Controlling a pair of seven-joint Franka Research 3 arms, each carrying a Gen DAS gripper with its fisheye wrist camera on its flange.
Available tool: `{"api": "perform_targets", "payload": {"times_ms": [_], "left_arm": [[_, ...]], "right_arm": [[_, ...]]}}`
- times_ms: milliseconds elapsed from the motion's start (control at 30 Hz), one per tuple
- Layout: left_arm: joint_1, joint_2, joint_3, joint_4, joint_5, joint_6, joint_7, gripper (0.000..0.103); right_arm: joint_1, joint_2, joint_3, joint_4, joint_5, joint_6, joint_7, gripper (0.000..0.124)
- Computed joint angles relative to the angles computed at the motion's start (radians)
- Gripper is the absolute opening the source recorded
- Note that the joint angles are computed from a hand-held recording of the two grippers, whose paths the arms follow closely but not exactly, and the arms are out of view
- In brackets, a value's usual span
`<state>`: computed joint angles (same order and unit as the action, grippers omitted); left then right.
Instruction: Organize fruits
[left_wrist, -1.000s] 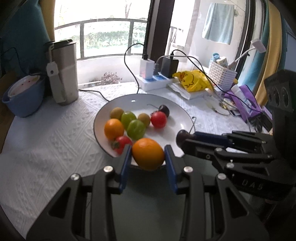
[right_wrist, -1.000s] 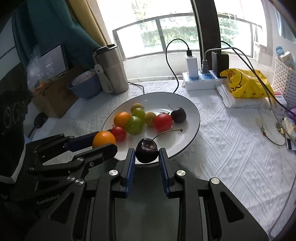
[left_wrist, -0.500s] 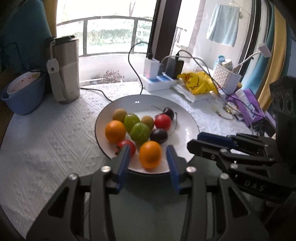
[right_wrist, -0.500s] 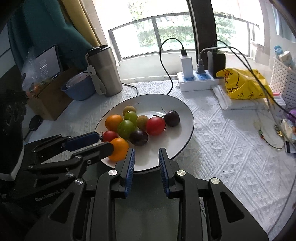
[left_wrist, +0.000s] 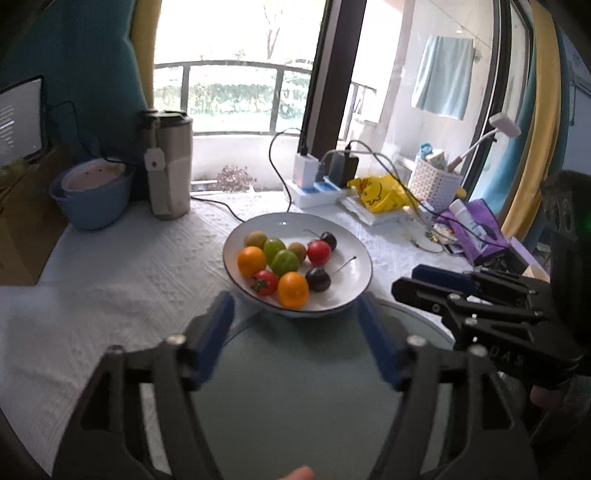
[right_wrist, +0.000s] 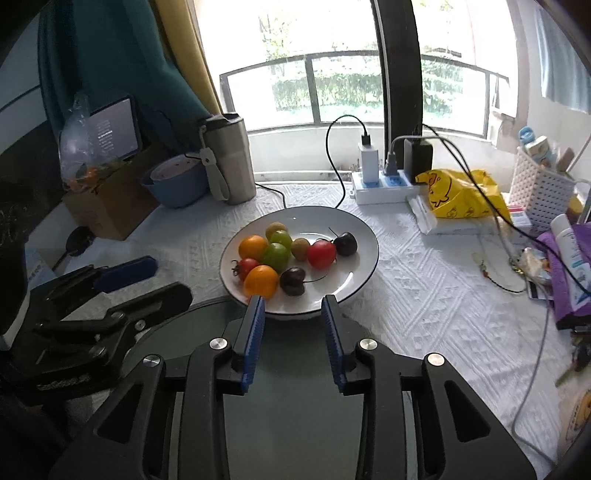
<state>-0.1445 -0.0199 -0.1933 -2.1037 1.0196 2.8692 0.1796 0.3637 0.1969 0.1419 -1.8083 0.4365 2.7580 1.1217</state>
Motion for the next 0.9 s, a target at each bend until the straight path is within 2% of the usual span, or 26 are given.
{"api": "perform_targets", "payload": {"times_ms": [67, 200, 267, 400, 467, 533, 733, 900], "left_arm": [[0.0, -0.032, -0.006, -0.022, 0.036, -0.009, -0.042, 0.081], [0.008, -0.103, -0.034, -0.069, 0.089, -0.052, -0.107, 0.084], [0.015, -0.136, -0.048, -0.092, 0.111, -0.06, -0.138, 0.089], [0.021, -0.21, -0.082, -0.143, 0.119, -0.113, -0.167, 0.089], [0.015, -0.24, -0.097, -0.16, 0.078, -0.162, -0.143, 0.089], [0.021, -0.273, -0.118, -0.181, 0.094, -0.186, -0.164, 0.089], [0.016, -0.339, -0.181, -0.206, 0.143, -0.326, -0.218, 0.089], [0.007, -0.371, -0.183, -0.222, 0.158, -0.352, -0.246, 0.089]], "right_arm": [[0.004, -0.026, 0.0, -0.028, -0.003, 0.015, 0.003, 0.034], [0.013, -0.086, 0.001, -0.093, -0.005, 0.049, 0.004, 0.036], [0.016, -0.116, 0.0, -0.123, -0.002, 0.064, 0.0, 0.044], [0.029, -0.178, -0.003, -0.192, -0.022, 0.116, 0.021, 0.062], [0.033, -0.201, -0.005, -0.217, -0.043, 0.131, 0.04, 0.063], [0.035, -0.229, -0.007, -0.247, -0.079, 0.152, 0.071, 0.064], [0.013, -0.31, 0.006, -0.326, -0.211, 0.219, 0.181, 0.065], [-0.002, -0.353, 0.015, -0.367, -0.268, 0.247, 0.237, 0.065]]}}
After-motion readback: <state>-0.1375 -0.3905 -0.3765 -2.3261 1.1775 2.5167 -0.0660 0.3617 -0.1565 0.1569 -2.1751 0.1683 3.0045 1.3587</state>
